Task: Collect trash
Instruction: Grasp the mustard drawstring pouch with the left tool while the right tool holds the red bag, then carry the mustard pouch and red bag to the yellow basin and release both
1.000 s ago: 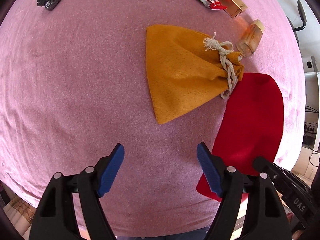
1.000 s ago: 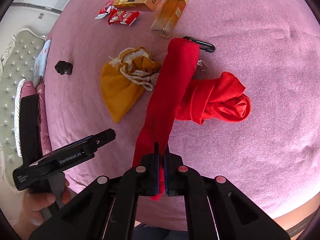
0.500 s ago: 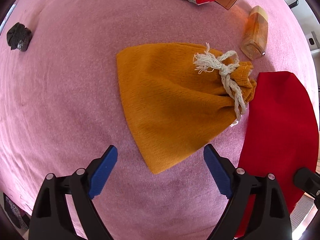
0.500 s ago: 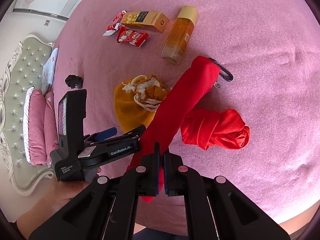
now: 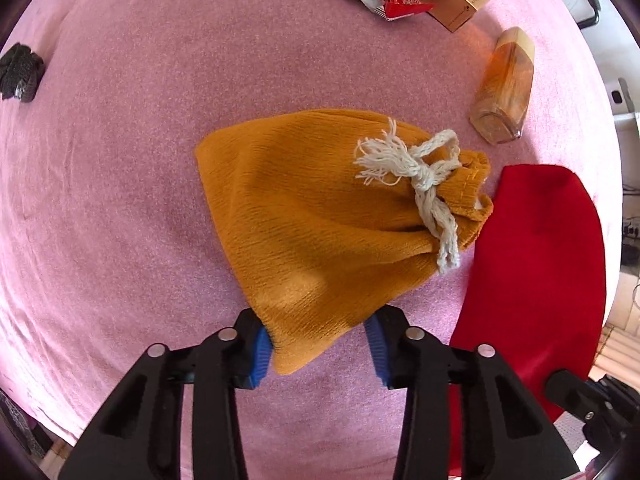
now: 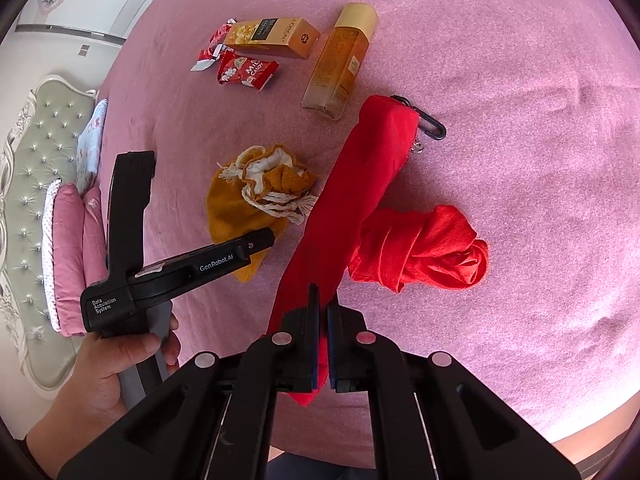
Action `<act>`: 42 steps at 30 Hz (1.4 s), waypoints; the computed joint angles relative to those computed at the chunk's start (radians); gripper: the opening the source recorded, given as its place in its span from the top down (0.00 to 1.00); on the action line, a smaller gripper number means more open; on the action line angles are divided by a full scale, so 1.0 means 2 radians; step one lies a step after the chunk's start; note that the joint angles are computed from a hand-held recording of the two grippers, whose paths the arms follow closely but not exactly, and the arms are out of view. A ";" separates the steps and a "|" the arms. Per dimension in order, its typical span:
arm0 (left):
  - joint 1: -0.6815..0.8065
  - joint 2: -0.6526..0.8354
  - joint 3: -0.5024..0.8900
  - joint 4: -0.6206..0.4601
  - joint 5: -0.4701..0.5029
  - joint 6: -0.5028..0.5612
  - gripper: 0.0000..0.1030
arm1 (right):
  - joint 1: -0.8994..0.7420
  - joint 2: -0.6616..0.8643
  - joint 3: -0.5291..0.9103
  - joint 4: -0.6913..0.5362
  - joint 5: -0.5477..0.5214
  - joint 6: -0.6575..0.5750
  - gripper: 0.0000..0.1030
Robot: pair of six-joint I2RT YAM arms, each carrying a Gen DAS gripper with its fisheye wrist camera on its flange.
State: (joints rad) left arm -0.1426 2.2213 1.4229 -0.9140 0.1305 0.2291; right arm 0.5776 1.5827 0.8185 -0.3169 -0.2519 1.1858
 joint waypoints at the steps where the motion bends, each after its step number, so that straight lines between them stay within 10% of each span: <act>1: 0.008 0.001 0.005 -0.006 0.012 -0.005 0.68 | 0.002 -0.001 0.001 -0.001 0.002 0.000 0.96; 23: 0.139 -0.173 -0.083 -0.132 0.093 0.126 0.73 | 0.157 -0.085 0.048 -0.110 0.131 0.111 0.96; 42: 0.008 -0.331 -0.195 -0.170 0.117 0.138 0.73 | 0.386 -0.237 -0.008 -0.286 0.310 0.428 0.96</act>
